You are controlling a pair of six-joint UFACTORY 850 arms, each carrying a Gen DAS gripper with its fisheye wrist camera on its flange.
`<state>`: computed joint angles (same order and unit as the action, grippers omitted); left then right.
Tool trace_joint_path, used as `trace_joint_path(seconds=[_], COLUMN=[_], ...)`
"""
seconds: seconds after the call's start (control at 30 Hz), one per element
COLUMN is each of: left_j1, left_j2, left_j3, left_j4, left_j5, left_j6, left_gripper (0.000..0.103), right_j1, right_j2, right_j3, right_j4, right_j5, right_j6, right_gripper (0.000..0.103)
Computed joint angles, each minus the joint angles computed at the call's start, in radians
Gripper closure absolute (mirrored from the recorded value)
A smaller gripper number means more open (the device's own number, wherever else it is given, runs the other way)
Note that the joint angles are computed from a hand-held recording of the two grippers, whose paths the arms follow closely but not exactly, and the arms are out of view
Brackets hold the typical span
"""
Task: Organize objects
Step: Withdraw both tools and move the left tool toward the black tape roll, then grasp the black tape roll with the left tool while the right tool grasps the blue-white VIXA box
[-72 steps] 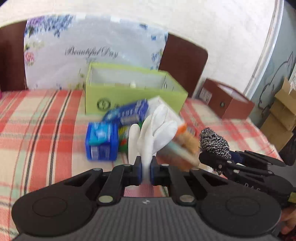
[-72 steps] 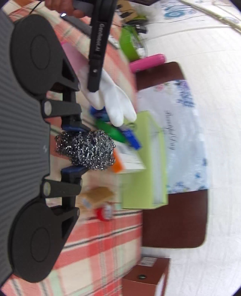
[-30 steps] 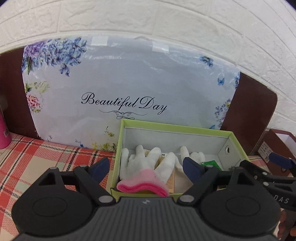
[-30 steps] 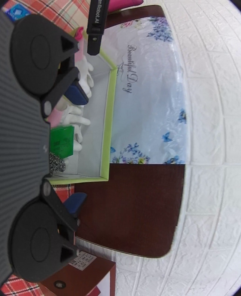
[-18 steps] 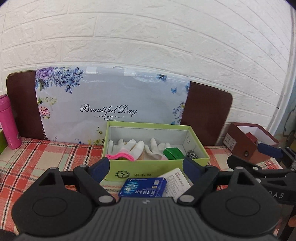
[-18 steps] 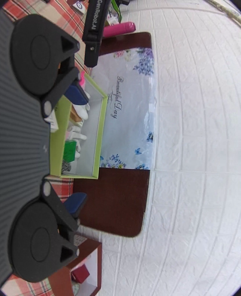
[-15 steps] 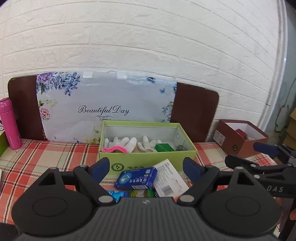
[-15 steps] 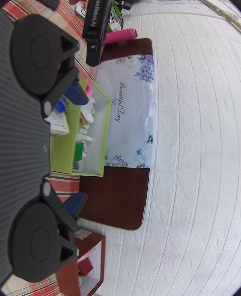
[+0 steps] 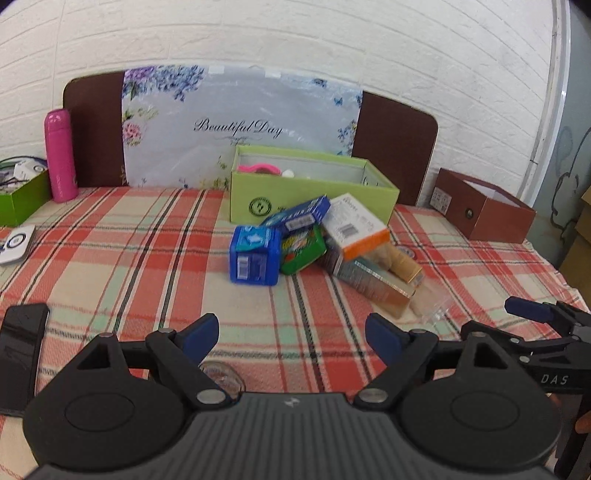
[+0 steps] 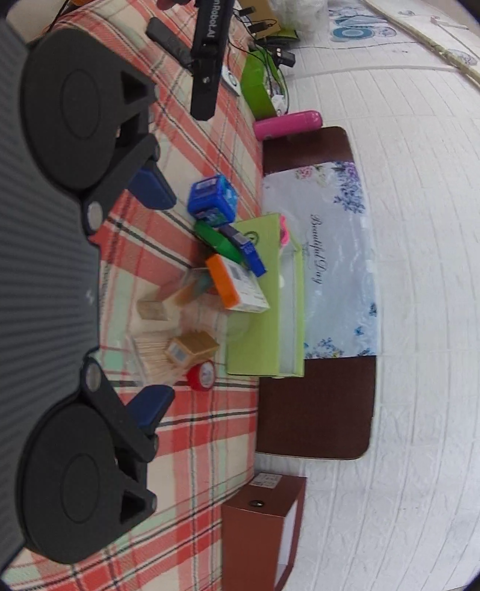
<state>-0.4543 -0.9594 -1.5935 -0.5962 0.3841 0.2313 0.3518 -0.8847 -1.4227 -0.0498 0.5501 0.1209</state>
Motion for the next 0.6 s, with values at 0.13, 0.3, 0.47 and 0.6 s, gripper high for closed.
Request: trace_joint_path(seconds=[0.13,0.3,0.47,0.6], left_j1=[0.017,0.046,0.065,0.071], left_j2=[-0.024,-0.046,-0.082,-0.105], left_j3=[-0.009,-0.026,-0.071,-0.102], left_j4=[-0.087,-0.033,0.158,0.065], left_j5=[-0.049,-0.094,-0.188,-0.208], left_j6=[0.066,-0.009,-0.226,-0.148], left_gripper=[0.013,0.017,0.035,0.055], right_j1=[0.014,0.018,0.020,0.021], right_j2=[-0.071,-0.185,-0.334,-0.316], right_j3=[-0.079,-0.272,-0.535,-0.481], right_j4=[0.026,0.065,0.266,0.197], right_j5=[-0.053,-0.112,-0.297,-0.217], right_j6=[-0.049,-0.123,-0.340,-0.287], right_gripper=[0.000,0.001,0.049,0.075])
